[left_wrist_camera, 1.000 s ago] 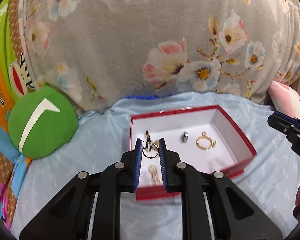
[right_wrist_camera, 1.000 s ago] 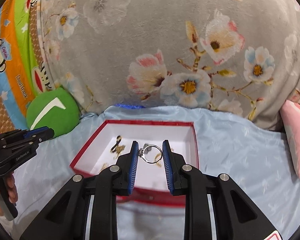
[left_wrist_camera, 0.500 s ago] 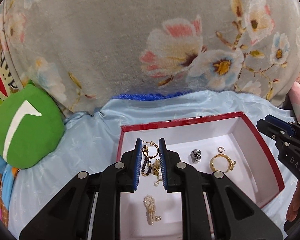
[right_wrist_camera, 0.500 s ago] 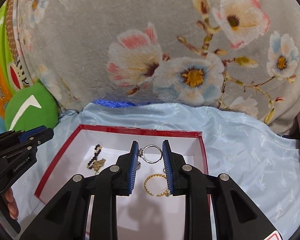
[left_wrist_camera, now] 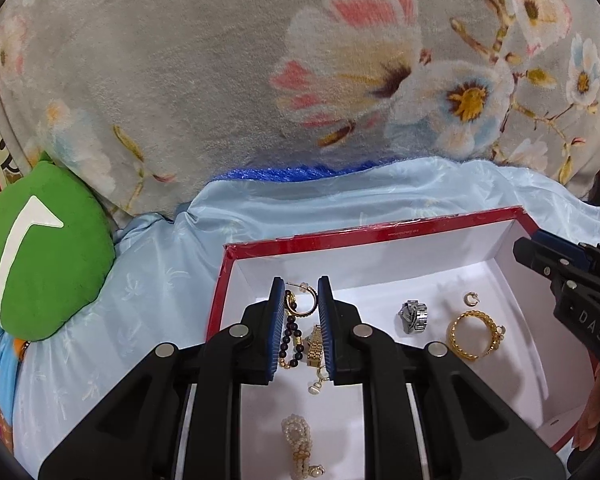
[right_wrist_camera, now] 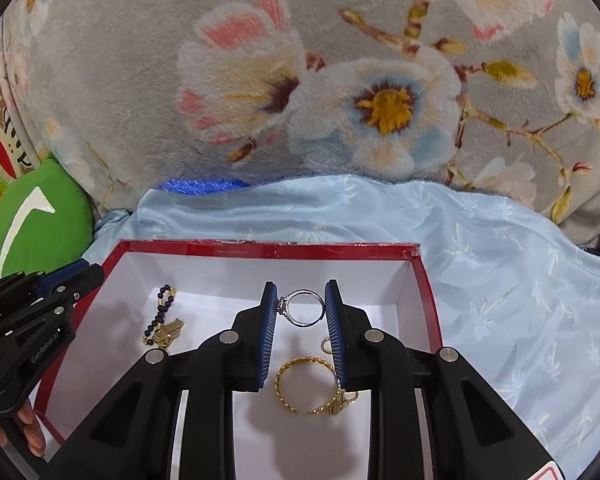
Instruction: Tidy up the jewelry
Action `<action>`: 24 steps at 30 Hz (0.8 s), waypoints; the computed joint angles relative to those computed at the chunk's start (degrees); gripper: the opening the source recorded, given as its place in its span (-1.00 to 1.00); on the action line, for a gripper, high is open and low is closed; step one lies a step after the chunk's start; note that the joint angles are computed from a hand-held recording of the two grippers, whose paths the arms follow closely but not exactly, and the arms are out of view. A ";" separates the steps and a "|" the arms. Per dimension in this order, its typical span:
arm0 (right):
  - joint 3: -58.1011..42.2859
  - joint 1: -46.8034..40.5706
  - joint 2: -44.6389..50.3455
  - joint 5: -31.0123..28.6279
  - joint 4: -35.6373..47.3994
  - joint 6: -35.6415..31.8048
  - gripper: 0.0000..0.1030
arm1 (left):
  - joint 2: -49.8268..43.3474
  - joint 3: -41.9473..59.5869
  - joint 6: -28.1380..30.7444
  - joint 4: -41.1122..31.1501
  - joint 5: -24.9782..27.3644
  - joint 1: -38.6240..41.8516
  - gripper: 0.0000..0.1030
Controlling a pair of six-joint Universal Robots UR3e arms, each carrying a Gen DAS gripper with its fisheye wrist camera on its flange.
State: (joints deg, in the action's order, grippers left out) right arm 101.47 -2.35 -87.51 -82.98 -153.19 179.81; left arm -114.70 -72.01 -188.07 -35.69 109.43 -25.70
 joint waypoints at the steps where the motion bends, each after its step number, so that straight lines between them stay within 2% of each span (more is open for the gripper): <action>1: 0.19 0.31 0.11 -0.29 -0.94 -0.31 -0.55 | -0.33 -0.16 0.07 0.47 -0.40 0.18 -0.68; 8: -0.75 2.96 1.51 -5.01 -1.94 -1.66 -0.54 | -1.59 -0.34 -1.05 1.80 -0.08 0.57 -0.63; 10: -0.95 2.79 1.52 -5.09 -1.46 -1.51 -0.47 | -1.79 -0.29 -0.81 1.69 1.04 0.22 -0.39; 11: -0.83 2.64 1.38 -5.03 -1.59 -1.37 -0.44 | -1.79 -0.53 -0.63 2.31 1.55 -0.03 -0.33; 13: -0.12 2.59 1.03 -5.17 -2.63 -1.04 -0.28 | -1.92 -0.96 -0.34 3.90 3.12 -0.70 -0.10; 14: 0.07 2.68 0.97 -5.34 -2.98 -1.01 -0.25 | -2.11 -0.92 -0.17 4.33 3.93 -1.04 -0.06; 19: 0.40 3.13 1.02 -6.35 -3.99 -0.69 -0.23 | -3.30 0.13 0.70 4.79 6.89 -2.27 -0.03; 24: 0.54 2.85 0.91 -6.07 -4.03 -0.38 -0.23 | -3.28 0.47 0.34 3.84 6.36 -2.00 -0.03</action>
State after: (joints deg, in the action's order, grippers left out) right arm 102.01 0.50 -86.60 -89.05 -157.23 179.43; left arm -117.98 -71.53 -187.73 -31.86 115.79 -27.70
